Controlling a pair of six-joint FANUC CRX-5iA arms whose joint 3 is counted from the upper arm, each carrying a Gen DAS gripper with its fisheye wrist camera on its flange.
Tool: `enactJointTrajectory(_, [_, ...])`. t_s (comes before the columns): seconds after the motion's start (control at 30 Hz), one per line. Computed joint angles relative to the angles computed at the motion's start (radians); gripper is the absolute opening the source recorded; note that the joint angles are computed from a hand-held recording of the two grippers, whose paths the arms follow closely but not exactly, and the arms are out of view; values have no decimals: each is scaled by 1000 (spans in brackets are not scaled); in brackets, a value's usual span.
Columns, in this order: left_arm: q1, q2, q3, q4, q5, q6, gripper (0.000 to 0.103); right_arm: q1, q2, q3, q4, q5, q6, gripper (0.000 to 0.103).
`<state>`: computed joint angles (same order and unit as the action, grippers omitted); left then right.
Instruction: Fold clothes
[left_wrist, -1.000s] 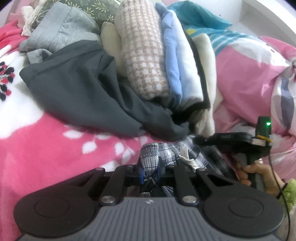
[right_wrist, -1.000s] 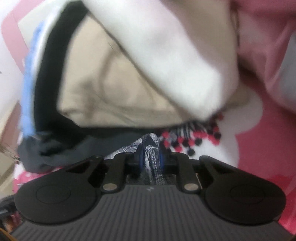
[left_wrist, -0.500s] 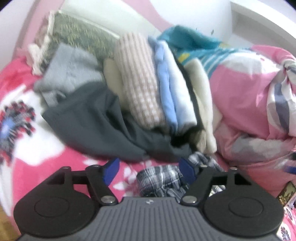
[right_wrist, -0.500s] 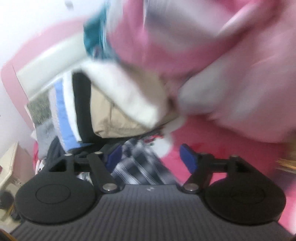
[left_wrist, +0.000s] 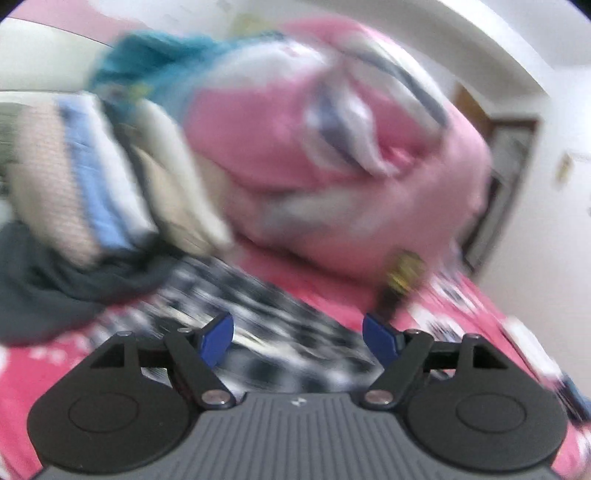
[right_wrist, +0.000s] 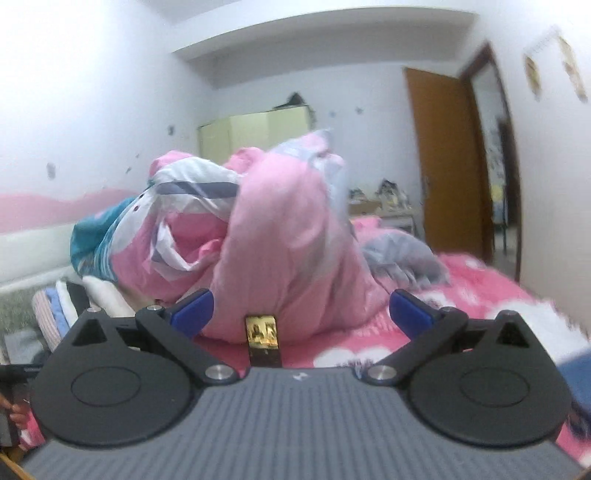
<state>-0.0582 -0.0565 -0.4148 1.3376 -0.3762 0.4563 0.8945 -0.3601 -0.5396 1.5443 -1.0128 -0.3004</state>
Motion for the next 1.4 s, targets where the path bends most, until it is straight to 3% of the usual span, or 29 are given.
enactJointTrajectory(0.03, [12,6,16,-69,-49,40,78,26,-16,-23,-34,-35,-35,102])
enactJointTrajectory(0.17, [1,27,56,-336,-93,229,78,-19,-49,-120,-98,61,-182,102])
enactJointTrajectory(0.3, [-24,56,90,-458,-128,323,77,-122,-12,-150,-137,252,-270,102])
enactJointTrajectory(0.43, [-65,76,116,-552,-79,324,77,-192,42,-143,-175,378,-193,102])
enactJointTrajectory(0.57, [-91,117,158,-603,-69,338,77,-159,93,-106,-247,361,-30,102])
enactJointTrajectory(0.7, [-115,170,194,-578,-38,340,77,-201,197,-37,-240,396,79,102])
enactJointTrajectory(0.93, [-155,290,280,-488,55,293,78,-278,461,192,-230,414,146,102])
enactJointTrajectory(1.1, [-161,364,339,-426,55,239,78,-311,507,223,-250,517,128,102])
enactJointTrajectory(1.2, [-169,400,358,-381,65,194,78,-291,544,249,-278,462,169,102])
enactJointTrajectory(1.33, [-199,432,343,-228,117,63,78,-291,599,284,-298,399,145,102])
enactJointTrajectory(1.4, [-198,451,354,-247,122,85,78,-285,630,313,-350,371,189,102])
